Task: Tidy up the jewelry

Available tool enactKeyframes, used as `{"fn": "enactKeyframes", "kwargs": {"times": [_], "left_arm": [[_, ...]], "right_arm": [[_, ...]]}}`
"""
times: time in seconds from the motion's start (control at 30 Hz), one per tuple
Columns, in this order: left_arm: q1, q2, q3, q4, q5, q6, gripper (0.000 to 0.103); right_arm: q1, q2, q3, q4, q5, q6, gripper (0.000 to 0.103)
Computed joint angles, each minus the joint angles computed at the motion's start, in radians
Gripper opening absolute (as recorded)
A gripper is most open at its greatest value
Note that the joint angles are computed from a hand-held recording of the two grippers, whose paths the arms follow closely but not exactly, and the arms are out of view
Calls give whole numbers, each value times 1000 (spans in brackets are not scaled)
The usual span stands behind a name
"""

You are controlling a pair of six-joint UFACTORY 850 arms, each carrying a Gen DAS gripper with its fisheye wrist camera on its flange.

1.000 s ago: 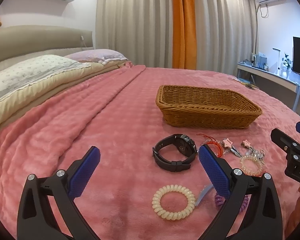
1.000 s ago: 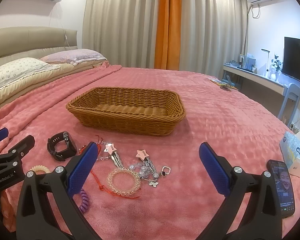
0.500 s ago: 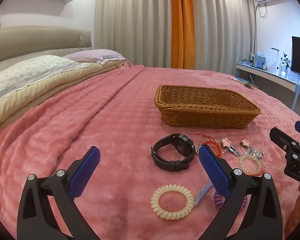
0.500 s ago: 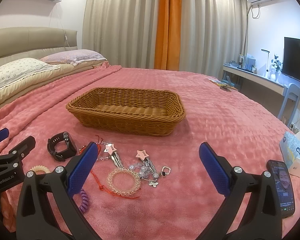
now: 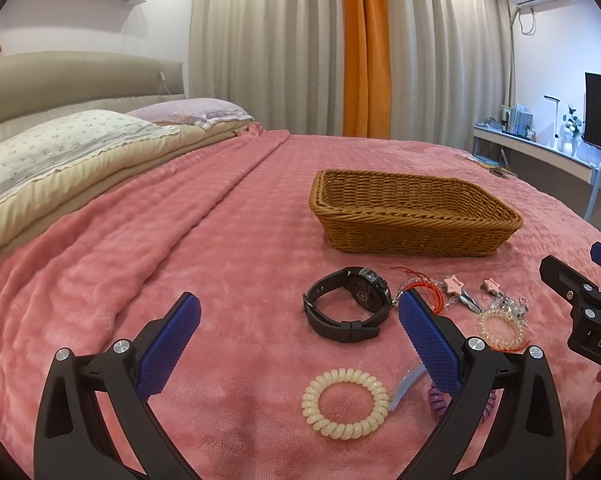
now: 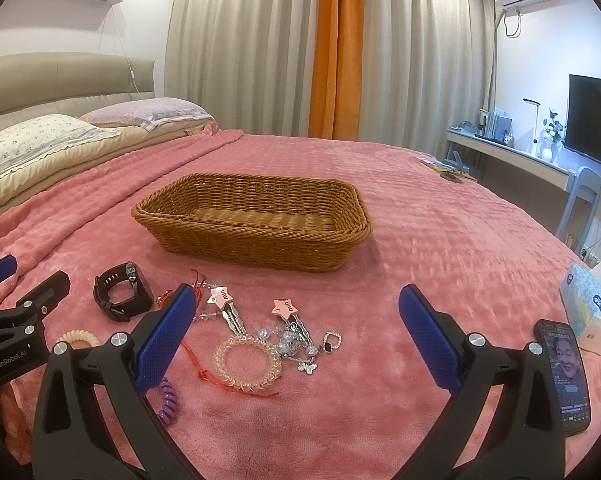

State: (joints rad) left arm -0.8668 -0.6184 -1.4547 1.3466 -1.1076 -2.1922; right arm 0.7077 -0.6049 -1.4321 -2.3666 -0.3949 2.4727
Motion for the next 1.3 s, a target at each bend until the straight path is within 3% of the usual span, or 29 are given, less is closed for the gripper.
{"fn": "enactKeyframes", "kwargs": {"times": [0.53, 0.77, 0.87, 0.97, 1.1, 1.2, 1.27, 1.3], "left_arm": [[2, 1, 1, 1, 6, -4, 96], [17, 23, 42, 20, 58, -68, 96], [27, 48, 80, 40, 95, -134, 96], [42, 76, 114, 47, 154, -182, 96], [87, 168, 208, 84, 364, -249, 95], [112, 190, 219, -10, 458, -140, 95], [124, 197, 223, -57, 516, -90, 82], [134, 200, 228, -79, 573, -61, 81]], "right_arm": [[0, 0, 0, -2, 0, 0, 97], [-2, -22, -12, -56, 3, 40, 97], [-19, -23, -14, -120, 30, 134, 96], [-30, -21, -14, -134, 47, 176, 92], [-47, -21, -41, -103, 152, 132, 80], [-54, 6, -18, -98, 186, 111, 75], [-60, 21, -5, -77, 231, 73, 67], [-65, 25, 0, -122, 252, 114, 63]]}}
